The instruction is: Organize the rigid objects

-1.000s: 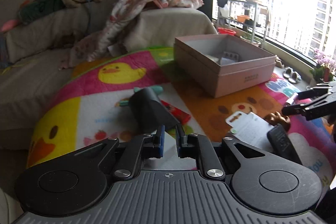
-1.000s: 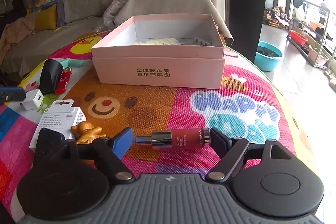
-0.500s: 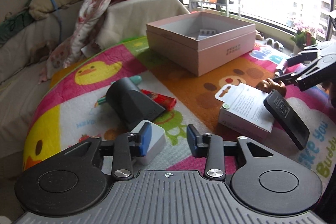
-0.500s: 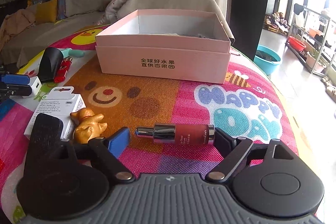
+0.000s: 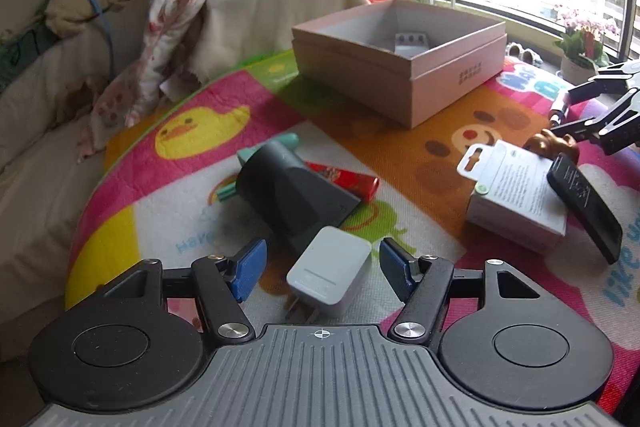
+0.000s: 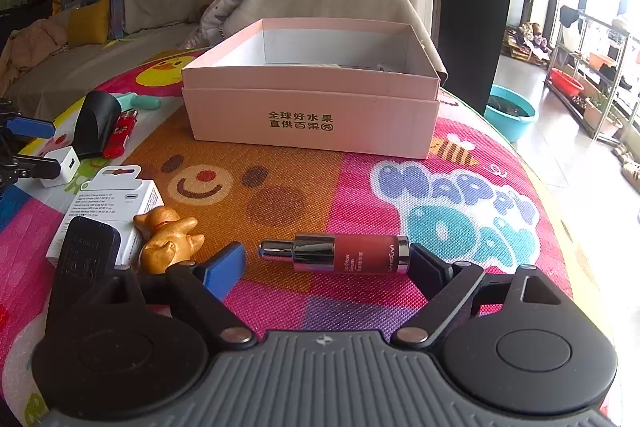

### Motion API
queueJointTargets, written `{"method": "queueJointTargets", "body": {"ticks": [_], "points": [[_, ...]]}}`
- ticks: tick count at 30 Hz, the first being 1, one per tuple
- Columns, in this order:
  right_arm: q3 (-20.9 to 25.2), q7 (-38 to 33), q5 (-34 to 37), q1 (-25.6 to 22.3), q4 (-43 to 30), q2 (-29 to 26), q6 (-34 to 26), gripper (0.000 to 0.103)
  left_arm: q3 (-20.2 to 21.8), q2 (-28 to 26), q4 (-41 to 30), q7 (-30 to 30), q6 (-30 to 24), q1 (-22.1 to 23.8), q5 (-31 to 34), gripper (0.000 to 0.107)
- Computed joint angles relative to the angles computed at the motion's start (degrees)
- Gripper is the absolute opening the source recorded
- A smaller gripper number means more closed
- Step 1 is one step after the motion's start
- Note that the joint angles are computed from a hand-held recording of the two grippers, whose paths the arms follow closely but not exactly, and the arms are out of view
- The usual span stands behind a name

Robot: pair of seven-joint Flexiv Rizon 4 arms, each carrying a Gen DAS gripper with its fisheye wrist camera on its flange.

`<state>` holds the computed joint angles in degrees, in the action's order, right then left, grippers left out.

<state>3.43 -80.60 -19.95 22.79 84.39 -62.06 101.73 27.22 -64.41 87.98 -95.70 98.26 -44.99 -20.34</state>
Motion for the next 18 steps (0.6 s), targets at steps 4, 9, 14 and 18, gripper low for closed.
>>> {"method": "queueJointTargets", "body": {"ticks": [4,9,14,18], "points": [[-0.2,0.0,0.2,0.2,-0.1,0.0,0.0,0.088,-6.6,0.9,0.7,0.4,2.9,4.8,1.0,0.068],[-0.7,0.0,0.4,0.6,0.0,0.0,0.3,0.088,-11.8,1.0,2.5,1.9,8.7,7.0,-1.0,0.046],[-1.9,0.0,0.9,1.5,0.3,0.1,1.3,0.083,-8.2,-1.2,2.1,4.1,10.5,2.0,-8.2,0.037],[-2.7,-0.5,1.3,2.1,1.1,0.2,2.8,0.078,-4.2,-3.2,1.0,7.0,9.8,-2.5,-13.9,0.037]]}}
